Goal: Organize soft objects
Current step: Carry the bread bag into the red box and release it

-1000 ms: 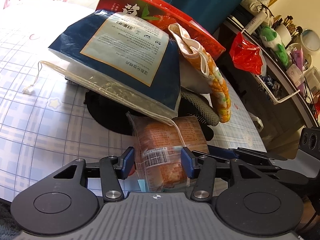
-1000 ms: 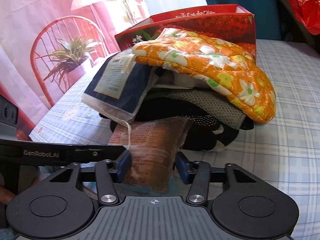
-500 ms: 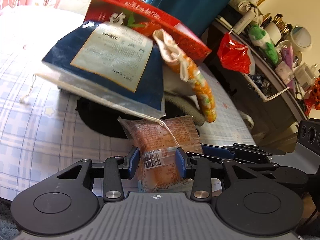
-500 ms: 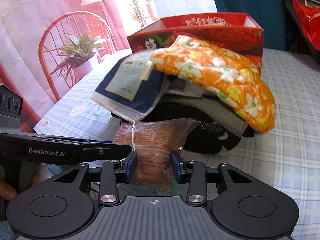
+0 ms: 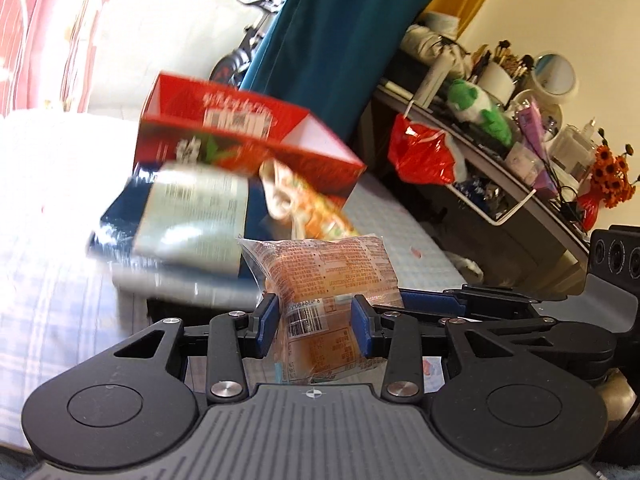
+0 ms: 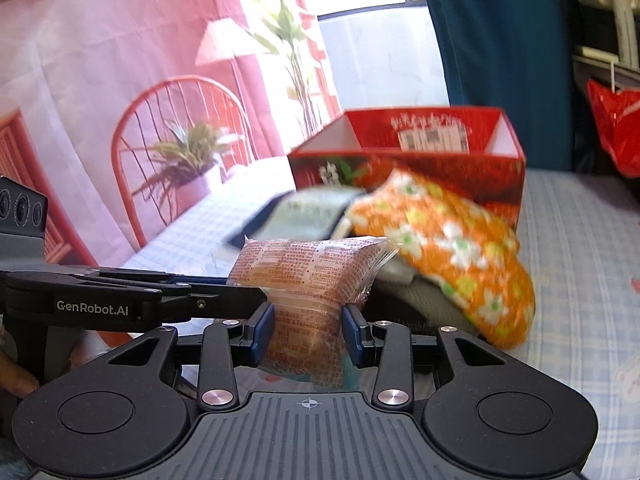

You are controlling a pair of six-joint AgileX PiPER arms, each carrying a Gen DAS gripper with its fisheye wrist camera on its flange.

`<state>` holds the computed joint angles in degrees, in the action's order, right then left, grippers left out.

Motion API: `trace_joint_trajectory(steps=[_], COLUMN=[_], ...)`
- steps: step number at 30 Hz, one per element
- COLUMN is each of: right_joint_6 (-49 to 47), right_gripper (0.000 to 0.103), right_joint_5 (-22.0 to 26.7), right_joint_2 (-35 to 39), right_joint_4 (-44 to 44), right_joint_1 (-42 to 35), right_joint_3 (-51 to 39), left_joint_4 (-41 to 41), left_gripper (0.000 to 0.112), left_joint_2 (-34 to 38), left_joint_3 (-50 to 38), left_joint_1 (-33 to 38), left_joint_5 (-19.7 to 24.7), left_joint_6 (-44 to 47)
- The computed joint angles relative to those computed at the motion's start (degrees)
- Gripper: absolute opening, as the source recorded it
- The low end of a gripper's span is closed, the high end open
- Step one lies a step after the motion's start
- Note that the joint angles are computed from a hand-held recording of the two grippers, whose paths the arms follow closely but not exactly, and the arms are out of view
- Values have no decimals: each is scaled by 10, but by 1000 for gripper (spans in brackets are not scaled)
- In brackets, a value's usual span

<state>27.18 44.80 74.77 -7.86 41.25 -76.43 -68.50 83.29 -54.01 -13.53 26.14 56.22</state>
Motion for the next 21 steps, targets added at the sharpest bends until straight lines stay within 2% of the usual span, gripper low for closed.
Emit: trace_joint_trajectory(steps=[6,12,17,21], right_joint_6=[-3,-42,-125,-204], right_gripper=[36,36,36,36], right_joint_5=[10,15,18,38], right_joint_2=[4,26,68,134], right_joint_4=[-13,2,62,124], right_joint_1=[4,-18,-77,-137], right_joint_3=[-37,-86,-150,-244], left_joint_4=[39,84,123,215], left_gripper=[41,41,41,41], left_joint_2=[-27,-14,43,116], left_joint_3=[-14,-62,-160,-287], left_joint_1=[3,-3,1,-8], left_joint_5=[8,11,37,58], left_joint_6=[-31,-82,-132,-220])
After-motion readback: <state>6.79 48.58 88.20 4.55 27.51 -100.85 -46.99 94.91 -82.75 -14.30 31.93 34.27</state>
